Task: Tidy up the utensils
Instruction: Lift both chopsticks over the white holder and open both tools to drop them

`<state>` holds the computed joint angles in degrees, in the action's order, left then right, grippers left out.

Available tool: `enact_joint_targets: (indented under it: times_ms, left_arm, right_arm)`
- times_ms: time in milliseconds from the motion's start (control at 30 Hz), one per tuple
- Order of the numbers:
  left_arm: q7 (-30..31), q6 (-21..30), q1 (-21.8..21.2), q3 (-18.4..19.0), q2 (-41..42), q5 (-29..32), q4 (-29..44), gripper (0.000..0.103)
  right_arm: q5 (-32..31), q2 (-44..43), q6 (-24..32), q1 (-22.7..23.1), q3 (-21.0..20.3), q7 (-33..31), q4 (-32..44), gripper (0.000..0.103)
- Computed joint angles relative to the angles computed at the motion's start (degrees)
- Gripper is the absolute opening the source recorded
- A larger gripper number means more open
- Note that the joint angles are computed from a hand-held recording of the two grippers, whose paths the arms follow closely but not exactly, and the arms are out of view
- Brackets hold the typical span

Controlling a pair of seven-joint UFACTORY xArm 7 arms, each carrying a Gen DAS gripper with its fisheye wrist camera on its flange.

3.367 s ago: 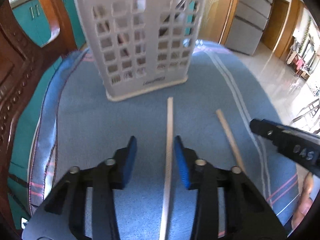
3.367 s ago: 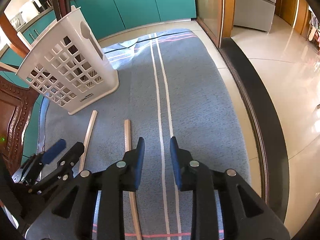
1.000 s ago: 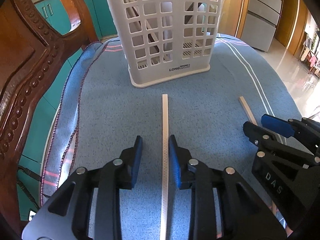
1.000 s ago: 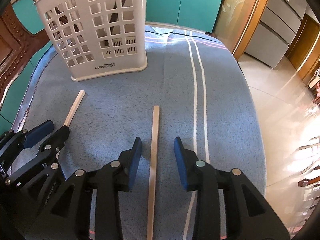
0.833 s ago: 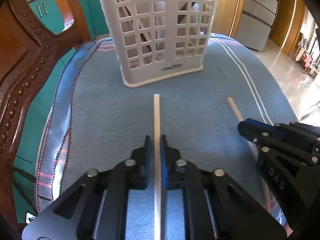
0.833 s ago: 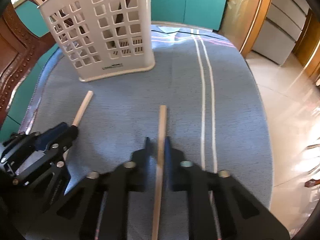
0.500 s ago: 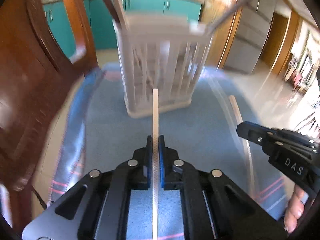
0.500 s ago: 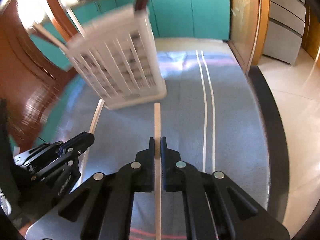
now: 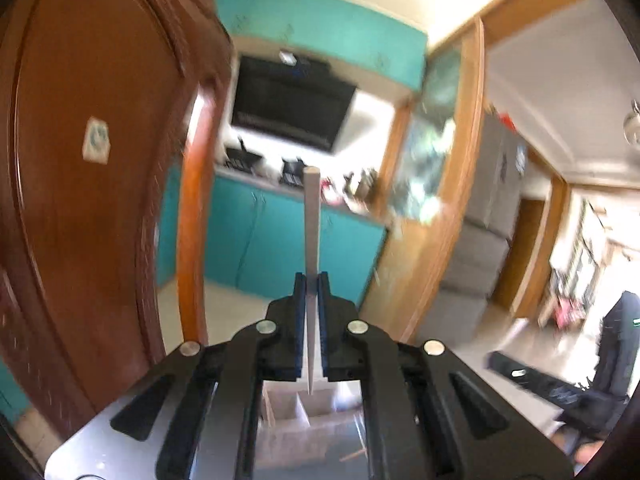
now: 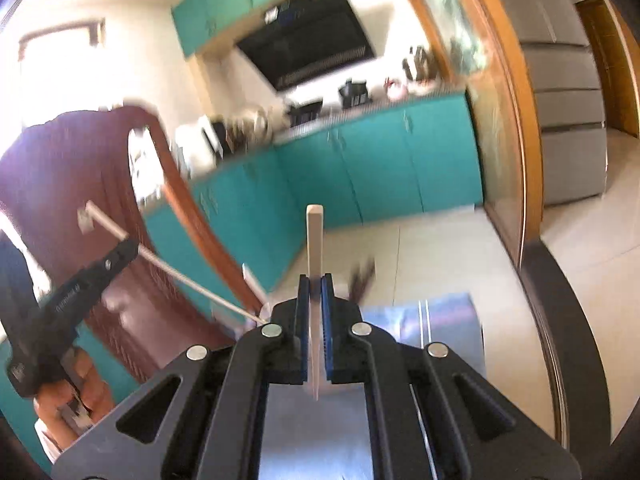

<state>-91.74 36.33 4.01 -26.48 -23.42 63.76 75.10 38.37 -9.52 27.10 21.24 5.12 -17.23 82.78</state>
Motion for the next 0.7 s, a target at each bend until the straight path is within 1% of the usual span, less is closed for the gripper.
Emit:
enact_joint_targets:
  times_ms: [33, 67, 100, 133, 167, 200, 267, 300, 333, 367, 433, 500, 567, 700]
  left_arm:
    - [-0.87, 1.14, 0.97, -0.95, 0.77, 1.45, 0.61, 0.007]
    - [-1.64, 2.50, 1.59, -1.52, 1.85, 2.75, 0.98, 0.007]
    - [-1.32, 4.00, 1.27, -1.39, 3.30, 2.71, 1.38, 0.007]
    - [-0.59, 3.80, 0.44, -0.31, 4.33, 2.02, 1.36, 0.007]
    - [-0.04, 3.36, -0.47, 0.77, 5.26, 1.23, 1.26, 0.007]
    - [0.60, 3.28, -1.39, 1.69, 6.47, 0.23, 1.25, 0.007]
    - [2.79, 3.91, -3.14, 3.13, 8.06, -0.87, 1.53, 0.007]
    - [3.32, 3.87, -3.80, 3.88, 8.63, -0.83, 1.43, 0.007]
    - [3.75, 4.24, -4.66, 4.32, 9.19, -0.98, 1.37, 0.007]
    - [4.28, 4.37, -5.54, 4.96, 9.48, -1.40, 1.34, 0.007]
    - [4.96, 4.19, -7.14, 6.24, 10.71, -1.87, 1.65, 0.007]
    - [5.72, 4.46, -8.59, 7.38, 12.13, -1.88, 2.44, 0.007]
    - [6.61, 4.80, -10.12, 8.55, 12.86, -2.02, 2.42, 0.007]
    - [7.34, 4.82, -12.57, 10.70, 13.94, -2.35, 2.49, 0.007]
  right_arm:
    - [1.18, 1.02, -1.50, 0.27, -0.06, -0.24, 1.56, 0.006]
    - [2.55, 2.42, -4.35, 0.55, 0.11, -0.72, 3.31, 0.006]
    - [3.11, 3.38, -7.20, 0.63, 0.52, -0.86, 4.18, 0.006]
    - [3.38, 4.73, -11.78, -0.12, 2.32, -0.80, 5.02, 0.006]
    - [3.37, 5.22, -13.95, 0.93, 1.72, -0.80, 5.18, 0.006]
    - [1.70, 4.41, -16.24, 0.91, 2.63, 1.16, 3.99, 0.006]
    - [-4.22, 6.43, -20.13, 0.76, 3.96, 5.58, 3.72, 0.006]
    - [-9.65, 7.29, -21.12, 0.25, 4.60, 9.43, 3.31, 0.006]
    - [-15.34, 8.32, -21.61, -0.12, 5.03, 13.64, 3.12, 0.006]
    - [-19.22, 9.46, -21.70, -0.20, 5.22, 16.33, 3.04, 0.006]
    - [-21.40, 11.12, -21.45, -0.01, 5.49, 17.50, 3.06, 0.006]
    - [-26.85, 12.01, -19.77, 0.39, 5.22, 21.89, 2.67, 0.006]
    - [-29.12, 13.14, -18.44, 0.48, 5.40, 23.32, 2.76, 0.006]
    - [-30.04, 14.34, -16.25, 0.44, 6.07, 22.43, 2.75, 0.007]
